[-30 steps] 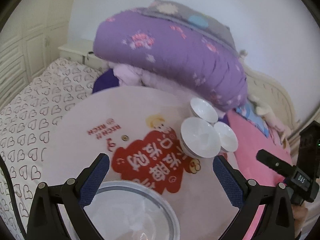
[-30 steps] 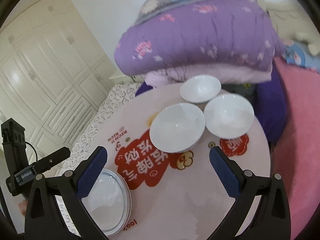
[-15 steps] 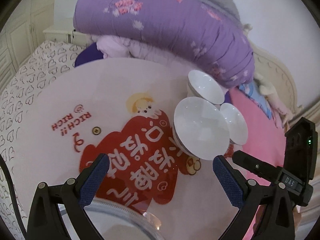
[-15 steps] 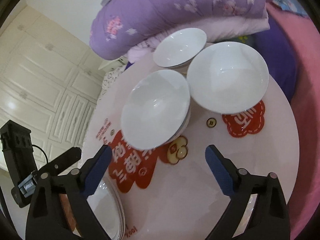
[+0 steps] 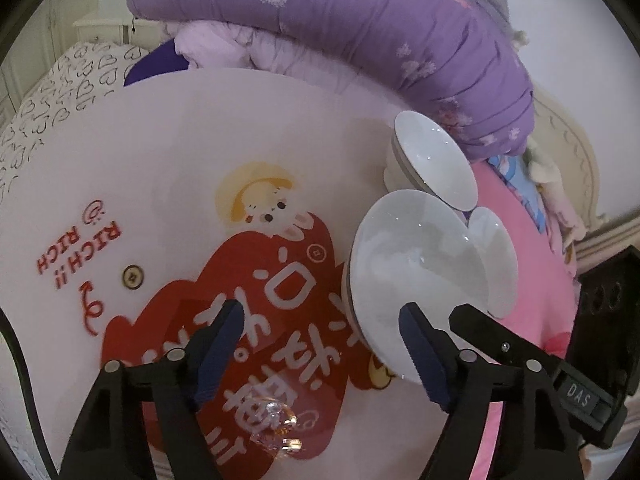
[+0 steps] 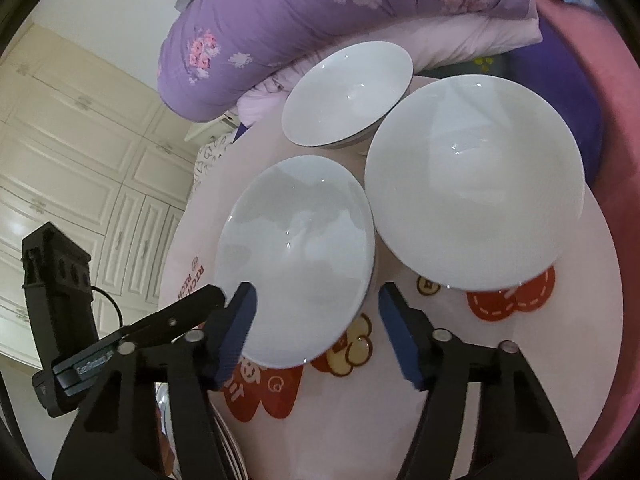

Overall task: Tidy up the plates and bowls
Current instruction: 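Move both tools to the large white bowl and close on its rim, then carry the white bowl with both tools toward the plate stack and lower it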

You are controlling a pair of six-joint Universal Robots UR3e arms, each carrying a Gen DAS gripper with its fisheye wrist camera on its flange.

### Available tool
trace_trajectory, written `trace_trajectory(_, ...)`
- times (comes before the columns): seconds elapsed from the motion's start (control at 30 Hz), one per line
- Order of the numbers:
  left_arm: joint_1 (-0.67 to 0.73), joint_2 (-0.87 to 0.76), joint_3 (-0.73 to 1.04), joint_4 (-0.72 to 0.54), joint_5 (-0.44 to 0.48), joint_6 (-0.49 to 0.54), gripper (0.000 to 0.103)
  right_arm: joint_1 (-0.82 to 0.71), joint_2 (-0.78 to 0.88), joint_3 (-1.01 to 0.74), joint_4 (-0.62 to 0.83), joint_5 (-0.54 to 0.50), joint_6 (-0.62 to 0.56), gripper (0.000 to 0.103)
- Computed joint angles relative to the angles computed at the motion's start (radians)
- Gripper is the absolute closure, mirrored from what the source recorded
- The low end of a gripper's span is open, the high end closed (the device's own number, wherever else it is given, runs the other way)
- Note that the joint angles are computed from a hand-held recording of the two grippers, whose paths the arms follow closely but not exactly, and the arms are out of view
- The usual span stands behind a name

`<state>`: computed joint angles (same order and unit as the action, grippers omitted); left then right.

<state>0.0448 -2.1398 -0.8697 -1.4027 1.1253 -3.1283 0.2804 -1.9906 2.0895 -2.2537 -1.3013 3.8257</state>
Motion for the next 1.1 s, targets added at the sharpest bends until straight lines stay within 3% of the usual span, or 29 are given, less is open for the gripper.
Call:
trace_trajectory(0.17, -0.023, -0.133, 0.167, -0.051, 0.001, -0.034, 0.049, 0.008, 0.047, -0.005, -0.029, -0.025, 0.012, 0.047)
trace_trajectory(0.23, -0.033, -0.174, 0.215, -0.069, -0.005, -0.034, 0.071, 0.015, 0.057, -0.008, -0.034, -0.044, 0.012, 0.053)
trace_trajectory(0.33, -0.033, -0.227, 0.275, -0.104, -0.047, -0.040, 0.095, 0.015, 0.051, 0.002, -0.031, -0.074, 0.002, 0.075)
trace_trajectory(0.37, -0.033, -0.231, 0.274, -0.100, -0.054, -0.047, 0.096, 0.017, 0.049, 0.002, -0.026, -0.088, -0.004, 0.081)
trace_trajectory(0.5, -0.053, -0.211, 0.226, -0.033, -0.015, -0.067, 0.096, 0.033, 0.059, -0.013, -0.011, -0.114, -0.023, 0.083)
trace_trajectory(1.1, -0.010, 0.090, -0.124, 0.055, -0.016, -0.030, 0.096, 0.146, 0.057, -0.104, 0.034, -0.167, 0.002, 0.084)
